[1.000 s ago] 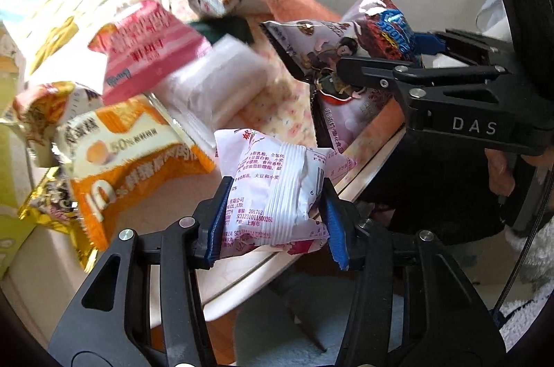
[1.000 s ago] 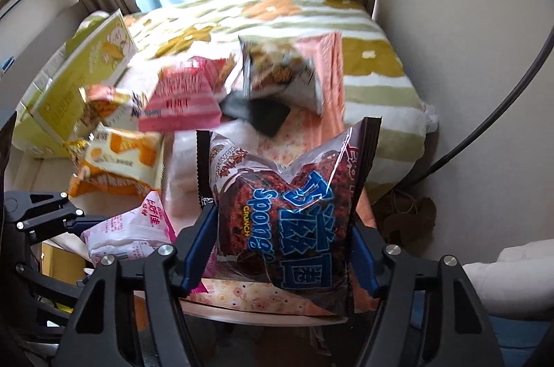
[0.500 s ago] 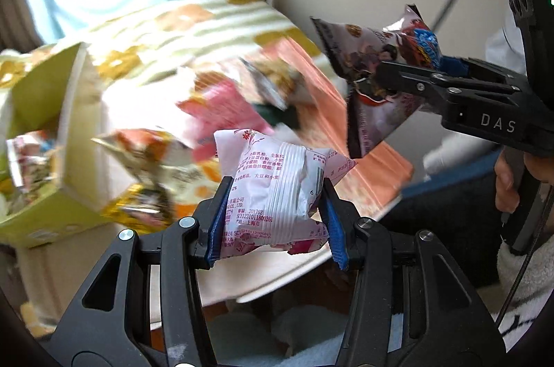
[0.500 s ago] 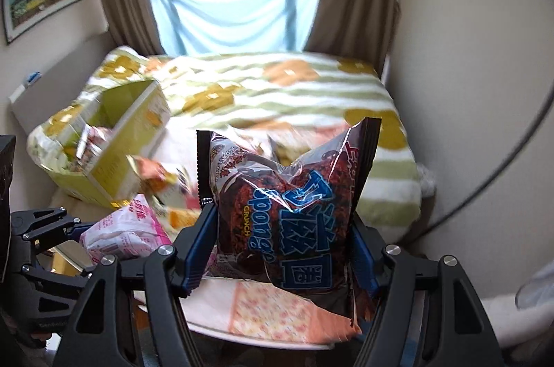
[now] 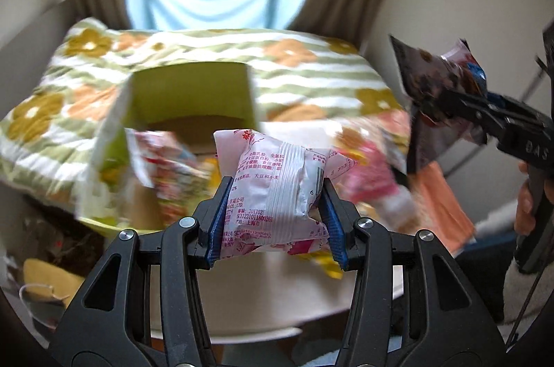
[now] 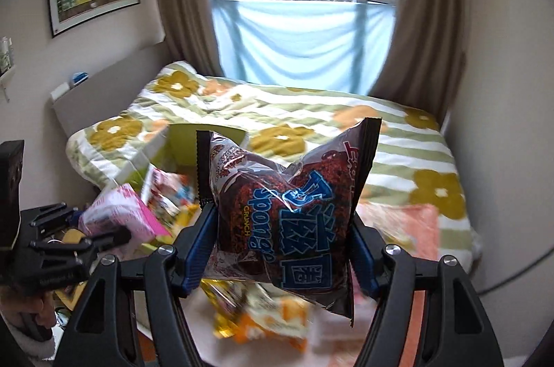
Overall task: Organize snacks
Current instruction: 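Carry both packs over the yellow box and release them inside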
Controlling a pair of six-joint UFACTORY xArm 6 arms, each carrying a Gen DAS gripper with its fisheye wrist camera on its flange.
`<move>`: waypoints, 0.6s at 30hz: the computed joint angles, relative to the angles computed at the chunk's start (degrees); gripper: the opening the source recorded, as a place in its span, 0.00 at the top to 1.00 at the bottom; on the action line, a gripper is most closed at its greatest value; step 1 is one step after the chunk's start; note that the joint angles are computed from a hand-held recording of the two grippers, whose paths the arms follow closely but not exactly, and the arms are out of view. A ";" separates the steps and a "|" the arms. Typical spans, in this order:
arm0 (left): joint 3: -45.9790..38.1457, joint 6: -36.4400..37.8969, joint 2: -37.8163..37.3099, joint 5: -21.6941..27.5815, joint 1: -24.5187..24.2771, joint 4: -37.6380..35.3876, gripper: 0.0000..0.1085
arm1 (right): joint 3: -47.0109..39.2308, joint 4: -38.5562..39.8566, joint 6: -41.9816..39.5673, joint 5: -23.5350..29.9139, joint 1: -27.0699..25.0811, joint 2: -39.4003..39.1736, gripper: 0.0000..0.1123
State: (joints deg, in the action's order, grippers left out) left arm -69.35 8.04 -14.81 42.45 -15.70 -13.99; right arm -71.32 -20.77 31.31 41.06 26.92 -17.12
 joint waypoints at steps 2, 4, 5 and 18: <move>-3.40 2.56 2.51 1.60 3.96 -1.70 0.59 | -4.71 0.79 0.37 -0.38 1.06 5.34 0.42; -6.81 4.60 5.66 2.96 7.20 -2.92 0.59 | -9.00 1.46 0.86 -0.12 2.16 9.85 0.42; -8.65 5.66 7.51 3.64 8.87 -3.60 0.59 | -11.35 1.52 1.09 0.19 2.70 12.20 0.42; -26.55 16.41 27.30 12.85 17.27 -7.22 0.59 | -40.90 3.88 2.88 11.61 6.41 37.47 0.42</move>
State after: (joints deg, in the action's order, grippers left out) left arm -95.91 24.45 12.49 55.30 1.58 -21.21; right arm -112.22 -16.89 34.19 52.67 33.34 20.36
